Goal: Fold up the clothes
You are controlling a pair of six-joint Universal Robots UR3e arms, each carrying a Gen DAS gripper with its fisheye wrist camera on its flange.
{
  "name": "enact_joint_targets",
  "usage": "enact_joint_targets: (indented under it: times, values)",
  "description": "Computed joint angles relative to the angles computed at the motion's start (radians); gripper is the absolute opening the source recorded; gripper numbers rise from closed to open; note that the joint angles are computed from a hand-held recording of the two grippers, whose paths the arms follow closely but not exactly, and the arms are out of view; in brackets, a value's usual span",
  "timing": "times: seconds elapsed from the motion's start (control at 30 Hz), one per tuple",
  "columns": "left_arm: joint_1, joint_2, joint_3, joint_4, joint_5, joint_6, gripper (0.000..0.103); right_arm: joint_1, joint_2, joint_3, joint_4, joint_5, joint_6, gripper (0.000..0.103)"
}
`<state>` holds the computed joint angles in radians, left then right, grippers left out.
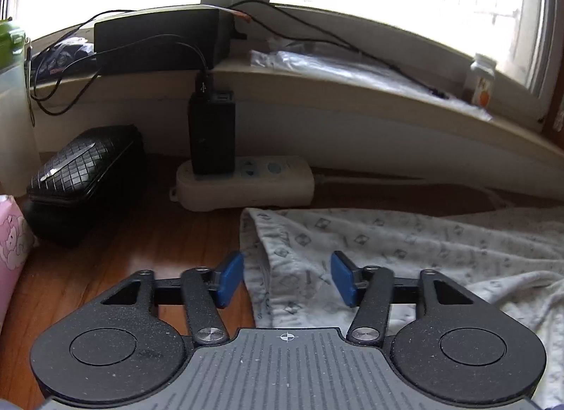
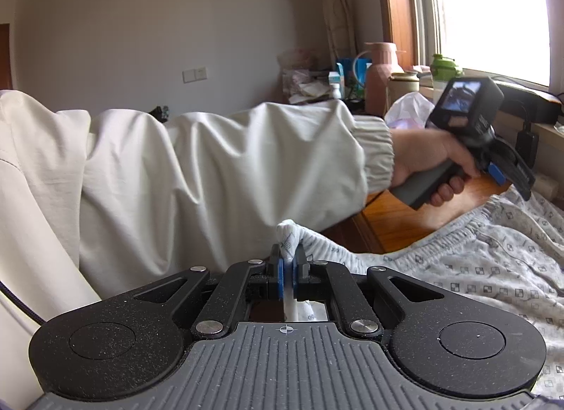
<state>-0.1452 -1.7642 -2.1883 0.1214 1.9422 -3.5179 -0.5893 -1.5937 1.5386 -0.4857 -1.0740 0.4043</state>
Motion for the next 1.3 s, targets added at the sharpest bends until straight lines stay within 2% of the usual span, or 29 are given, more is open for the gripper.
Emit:
enact_joint_targets:
  times: [0.03,0.1,0.17,0.27,0.33,0.37,0.4,0.47,0.57,0.7,0.83,0.97,1.07,1.13,1.2,1.3]
  values:
    - [-0.014,-0.022,0.011,0.035,0.046,0.004,0.002,0.008,0.008,-0.007,-0.002,-0.001,0.007,0.006]
    - [-0.032,-0.058,0.039,0.088,0.128,0.011,0.001,0.019,0.023,-0.021,-0.002,-0.026,0.018,0.006]
    - [-0.026,-0.063,0.067,0.073,0.159,0.012,0.001,0.018,0.016,-0.021,0.013,-0.056,0.008,0.006]
    - [-0.041,-0.083,0.133,-0.061,0.208,0.013,0.003,0.006,0.001,-0.023,0.044,-0.084,-0.028,0.006]
    - [-0.055,-0.087,0.143,-0.128,0.24,-0.025,0.014,0.011,0.015,-0.052,0.063,-0.076,-0.032,0.006]
    - [-0.055,-0.075,0.116,-0.113,0.233,-0.044,0.029,0.015,0.028,-0.071,0.069,-0.067,-0.03,0.006]
    - [-0.06,-0.056,0.082,-0.092,0.23,-0.054,0.039,0.018,0.042,-0.092,0.072,-0.058,-0.027,0.006]
    - [-0.077,-0.015,0.016,-0.054,0.232,-0.068,0.047,0.026,0.066,-0.129,0.079,-0.037,-0.017,0.006]
    - [-0.099,0.103,-0.102,-0.031,0.188,-0.093,0.048,0.029,0.087,-0.165,0.095,-0.014,-0.021,0.006]
    - [-0.205,0.239,-0.21,-0.04,0.143,-0.161,0.049,0.016,0.076,-0.152,0.093,-0.005,-0.036,0.006]
    - [-0.359,0.225,-0.182,-0.131,0.173,-0.236,0.049,0.021,0.044,-0.097,0.047,-0.001,-0.033,0.006]
    - [-0.421,0.171,-0.113,-0.251,0.213,-0.288,0.052,0.038,0.011,-0.044,0.008,0.011,-0.029,0.006]
    - [-0.426,0.154,-0.114,-0.245,0.215,-0.303,0.056,0.049,0.007,-0.028,-0.007,0.02,-0.017,0.006]
    - [-0.438,0.142,-0.122,-0.216,0.232,-0.308,0.056,0.058,0.001,-0.018,-0.019,0.032,-0.011,0.006]
    - [-0.459,0.132,-0.115,-0.213,0.256,-0.304,0.05,0.059,0.003,-0.014,-0.028,0.037,-0.009,0.006]
    - [-0.459,0.128,-0.125,-0.173,0.225,-0.284,0.046,0.061,0.01,-0.02,-0.029,0.043,-0.003,0.006]
